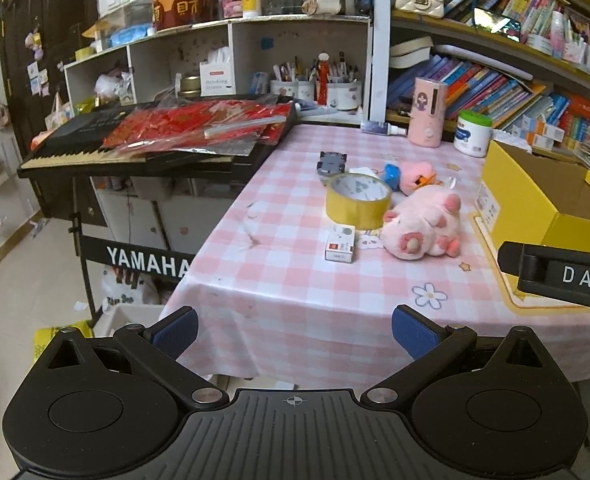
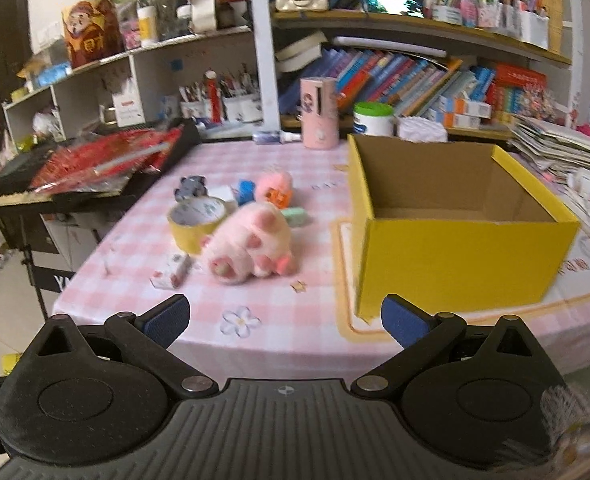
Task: Organize objects
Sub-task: 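Move both tools toward the pink plush pig and small white card box, then grasp the pink plush pig with the right tool while the left tool grasps the white card box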
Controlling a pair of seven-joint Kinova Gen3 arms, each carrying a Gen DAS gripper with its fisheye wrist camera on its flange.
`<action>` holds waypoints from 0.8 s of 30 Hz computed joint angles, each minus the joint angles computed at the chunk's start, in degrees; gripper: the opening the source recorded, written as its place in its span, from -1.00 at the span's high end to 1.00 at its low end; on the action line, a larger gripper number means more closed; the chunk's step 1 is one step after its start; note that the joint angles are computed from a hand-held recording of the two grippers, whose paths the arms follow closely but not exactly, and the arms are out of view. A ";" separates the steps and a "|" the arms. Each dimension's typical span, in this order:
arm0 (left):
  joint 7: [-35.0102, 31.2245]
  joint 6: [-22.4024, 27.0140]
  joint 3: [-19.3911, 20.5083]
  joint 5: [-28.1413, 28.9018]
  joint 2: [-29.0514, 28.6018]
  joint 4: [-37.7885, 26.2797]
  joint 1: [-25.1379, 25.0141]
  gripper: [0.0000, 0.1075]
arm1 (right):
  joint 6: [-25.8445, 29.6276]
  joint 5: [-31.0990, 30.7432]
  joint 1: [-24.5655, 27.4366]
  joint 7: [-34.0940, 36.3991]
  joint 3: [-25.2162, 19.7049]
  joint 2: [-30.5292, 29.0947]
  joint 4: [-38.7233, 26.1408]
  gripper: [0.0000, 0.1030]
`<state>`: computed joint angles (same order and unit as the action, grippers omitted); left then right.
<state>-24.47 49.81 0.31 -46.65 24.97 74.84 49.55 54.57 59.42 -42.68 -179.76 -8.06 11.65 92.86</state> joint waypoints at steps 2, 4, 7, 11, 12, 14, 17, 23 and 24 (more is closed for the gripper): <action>-1.17 -0.28 0.24 0.69 0.77 -0.93 -0.75 -0.92 | -1.96 -0.42 1.02 1.42 0.27 0.47 -0.52 -0.96; -2.30 -1.00 0.08 1.24 1.56 -1.74 -1.30 -0.92 | -4.27 -1.06 2.09 2.57 0.89 1.05 -1.22 -0.91; -3.73 -2.20 -0.38 2.58 3.02 -3.44 -2.27 -0.92 | -7.89 -3.42 4.01 5.83 1.95 2.15 -2.86 -0.74; -6.62 -2.50 -1.19 4.89 5.46 -6.79 -3.13 -0.92 | -11.89 -8.20 6.30 11.85 3.52 4.18 -5.58 -0.70; -7.61 -2.56 -1.38 5.49 6.16 -7.77 -3.37 -0.92 | -13.38 -9.86 7.08 13.75 3.85 4.60 -6.12 -0.70; -9.90 -2.24 -1.65 6.83 7.61 -9.94 -3.77 -0.92 | -15.81 -13.54 8.62 17.94 4.31 5.56 -7.47 -0.70; -14.03 -1.13 -1.81 9.32 9.80 -13.60 -4.44 -0.92 | -17.12 -18.45 10.24 24.10 4.79 7.63 -10.31 -0.70; -20.95 2.37 -2.59 14.59 14.35 -21.65 -5.72 -0.92 | -13.60 -28.22 12.87 34.56 5.57 13.12 -18.82 -0.76; -22.10 3.65 -2.91 15.00 15.37 -23.44 -5.64 -0.92 | -12.28 -30.02 13.39 36.41 5.59 14.38 -20.75 -0.76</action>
